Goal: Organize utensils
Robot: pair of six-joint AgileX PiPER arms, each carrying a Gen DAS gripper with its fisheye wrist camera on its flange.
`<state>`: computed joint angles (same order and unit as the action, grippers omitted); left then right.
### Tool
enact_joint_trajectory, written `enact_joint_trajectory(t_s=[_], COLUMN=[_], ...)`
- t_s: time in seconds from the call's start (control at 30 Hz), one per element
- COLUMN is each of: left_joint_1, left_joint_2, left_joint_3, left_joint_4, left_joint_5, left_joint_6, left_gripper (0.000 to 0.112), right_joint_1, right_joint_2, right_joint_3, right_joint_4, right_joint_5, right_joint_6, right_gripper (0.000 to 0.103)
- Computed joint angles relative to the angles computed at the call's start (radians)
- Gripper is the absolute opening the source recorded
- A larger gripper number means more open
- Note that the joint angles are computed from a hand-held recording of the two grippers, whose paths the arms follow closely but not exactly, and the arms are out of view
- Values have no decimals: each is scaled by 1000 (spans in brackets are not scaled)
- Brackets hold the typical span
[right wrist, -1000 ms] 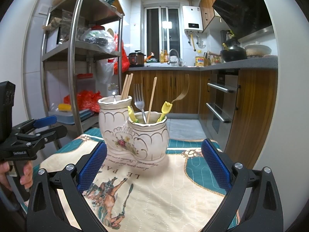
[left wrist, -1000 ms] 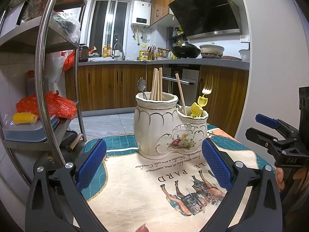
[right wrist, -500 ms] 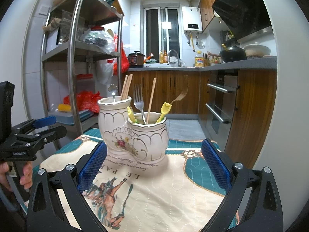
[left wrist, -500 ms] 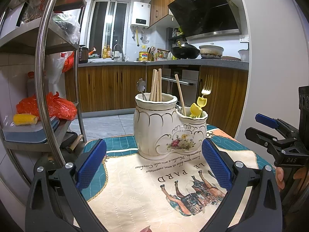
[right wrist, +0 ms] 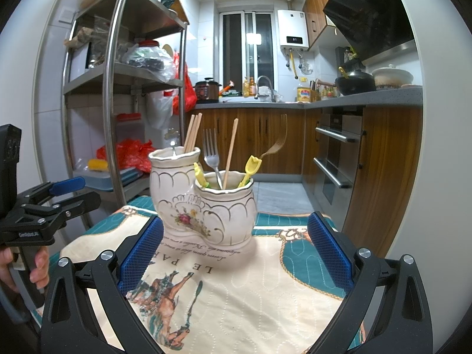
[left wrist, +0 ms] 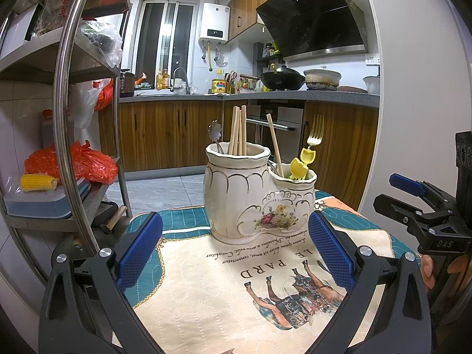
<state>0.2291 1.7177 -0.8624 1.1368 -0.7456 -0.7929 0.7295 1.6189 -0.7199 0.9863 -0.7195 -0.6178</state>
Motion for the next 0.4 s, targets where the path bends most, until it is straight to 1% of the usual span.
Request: enact_joint_trajectory(t_s=[0.4], left_joint_1=[-1], left_joint_2=[-1], left_joint_3=[-6], left_joint_4=[6], left_joint_5=[9], left_joint_6=[-11], left_gripper=[98], right_joint_1=[0], right_joint_2=[-1], right_joint_3=[1], right_joint_4=[1], right_joint_5=[0], right_joint_6=[0], right_gripper=[97])
